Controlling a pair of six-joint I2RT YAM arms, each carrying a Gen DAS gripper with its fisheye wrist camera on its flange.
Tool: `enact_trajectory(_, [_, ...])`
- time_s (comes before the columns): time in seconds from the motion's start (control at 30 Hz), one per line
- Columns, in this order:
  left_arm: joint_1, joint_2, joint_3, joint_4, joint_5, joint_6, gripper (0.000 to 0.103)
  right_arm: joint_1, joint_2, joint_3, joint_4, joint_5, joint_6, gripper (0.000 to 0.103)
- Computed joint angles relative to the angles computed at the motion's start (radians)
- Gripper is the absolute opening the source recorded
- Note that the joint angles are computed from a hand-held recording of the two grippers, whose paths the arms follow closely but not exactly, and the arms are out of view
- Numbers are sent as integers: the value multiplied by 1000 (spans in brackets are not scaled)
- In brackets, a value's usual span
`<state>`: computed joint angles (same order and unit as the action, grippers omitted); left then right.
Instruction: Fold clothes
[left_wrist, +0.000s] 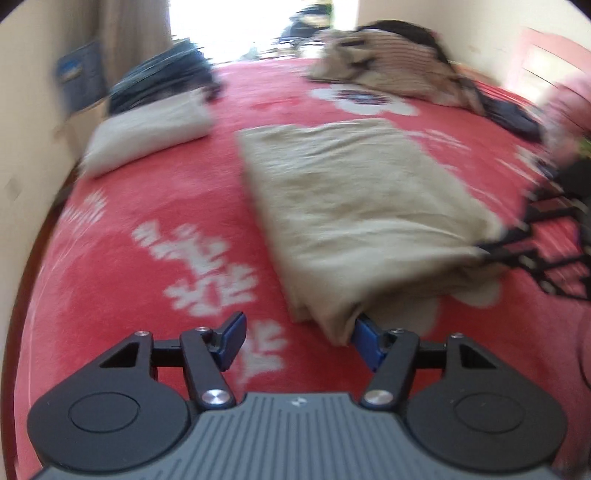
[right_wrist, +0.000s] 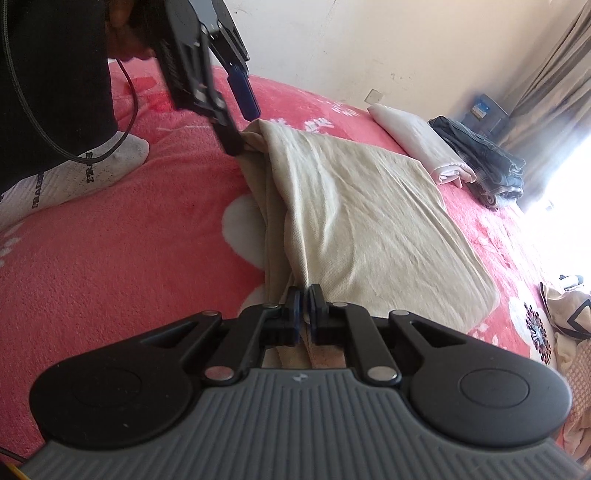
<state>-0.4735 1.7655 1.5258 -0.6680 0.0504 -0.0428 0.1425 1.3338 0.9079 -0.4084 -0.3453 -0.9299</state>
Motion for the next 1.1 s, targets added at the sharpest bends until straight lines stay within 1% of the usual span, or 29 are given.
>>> enact_trajectory(0.03, [7, 2, -9, 10, -1, -30, 65, 0, -2, -2, -1, 0, -1, 6])
enact_trajectory(0.17, [39, 15, -37, 37, 45, -156, 67, -5, -14, -16, -13, -1, -28, 7])
enact_trajectory(0.23, [58, 5, -44, 31, 93, -173, 68, -4, -24, -33, -12, 12, -61, 7])
enact_trajectory(0.27, [68, 0, -47, 27, 118, -180, 69, -3, -19, -28, -33, 20, -76, 7])
enact_trajectory(0.3, [77, -10, -43, 10, 142, -161, 69, 0, -7, -15, -68, 35, -88, 7])
enact_trajectory(0.4, [99, -39, -16, -59, 190, -78, 68, -8, -33, -51, -71, 44, -131, 7])
enact_trajectory(0.47, [111, -64, -5, -76, 212, -45, 68, -28, -38, -25, -129, 14, -123, 6])
enact_trajectory(0.5, [118, -74, 3, -81, 226, -36, 68, -49, -33, 8, -180, -22, -112, 6])
enact_trajectory(0.57, [116, -83, 16, -56, 221, -52, 69, -106, -5, 102, -302, -122, -87, 6])
enact_trajectory(0.63, [95, -62, 40, -28, 199, -53, 69, -148, 12, 172, -350, -202, -40, 6])
enact_trajectory(0.7, [62, -23, 72, -12, 160, -38, 69, -172, 31, 218, -338, -262, 42, 6])
enact_trajectory(0.73, [44, -7, 78, -2, 140, -24, 69, -176, 36, 227, -310, -278, 95, 7])
enact_trajectory(0.83, [12, 22, 82, 12, 107, 0, 67, -167, 58, 236, -243, -292, 210, 7])
enact_trajectory(0.9, [1, 26, 75, 19, 98, 9, 67, -158, 93, 259, -246, -313, 237, 7])
enact_trajectory(1.07, [9, 7, 39, 26, 88, 20, 68, -152, 131, 302, -409, -389, 195, 7])
enact_trajectory(1.1, [11, 8, 40, 25, 91, 21, 68, -143, 133, 297, -423, -391, 196, 7])
